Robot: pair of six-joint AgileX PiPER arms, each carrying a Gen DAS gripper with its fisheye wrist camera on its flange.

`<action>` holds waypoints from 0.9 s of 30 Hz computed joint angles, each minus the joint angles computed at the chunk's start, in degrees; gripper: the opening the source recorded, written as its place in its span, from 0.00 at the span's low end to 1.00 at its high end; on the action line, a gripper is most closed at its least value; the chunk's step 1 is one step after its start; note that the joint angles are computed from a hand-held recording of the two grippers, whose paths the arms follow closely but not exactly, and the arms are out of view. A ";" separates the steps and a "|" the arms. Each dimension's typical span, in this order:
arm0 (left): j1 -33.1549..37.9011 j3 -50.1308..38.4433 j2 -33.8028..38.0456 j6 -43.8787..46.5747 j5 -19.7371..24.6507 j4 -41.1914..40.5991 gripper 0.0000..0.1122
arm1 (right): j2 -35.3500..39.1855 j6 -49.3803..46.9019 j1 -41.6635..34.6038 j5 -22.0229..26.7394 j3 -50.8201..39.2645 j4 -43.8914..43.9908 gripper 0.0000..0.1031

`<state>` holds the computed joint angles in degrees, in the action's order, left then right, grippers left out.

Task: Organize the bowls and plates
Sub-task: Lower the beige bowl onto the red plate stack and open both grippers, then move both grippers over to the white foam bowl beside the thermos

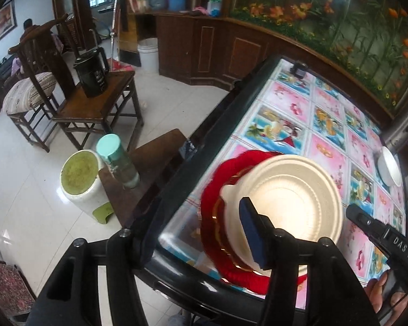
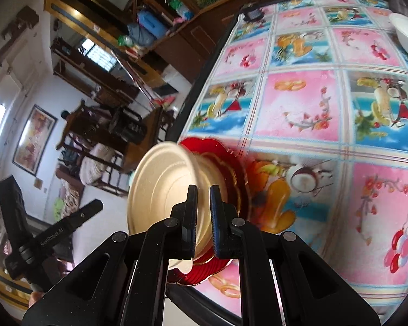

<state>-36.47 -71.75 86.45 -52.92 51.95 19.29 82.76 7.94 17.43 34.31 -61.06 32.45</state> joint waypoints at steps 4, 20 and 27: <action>-3.57 -3.42 3.42 0.49 0.87 -0.30 0.52 | -2.40 -3.66 -3.78 -1.20 3.78 3.37 0.09; -20.00 -27.00 18.35 2.23 10.30 6.24 0.55 | -10.33 -22.36 -31.13 5.89 14.82 15.59 0.09; -23.83 -42.91 28.33 6.57 16.52 5.94 0.55 | -10.91 -31.87 -45.46 13.53 16.01 20.21 0.09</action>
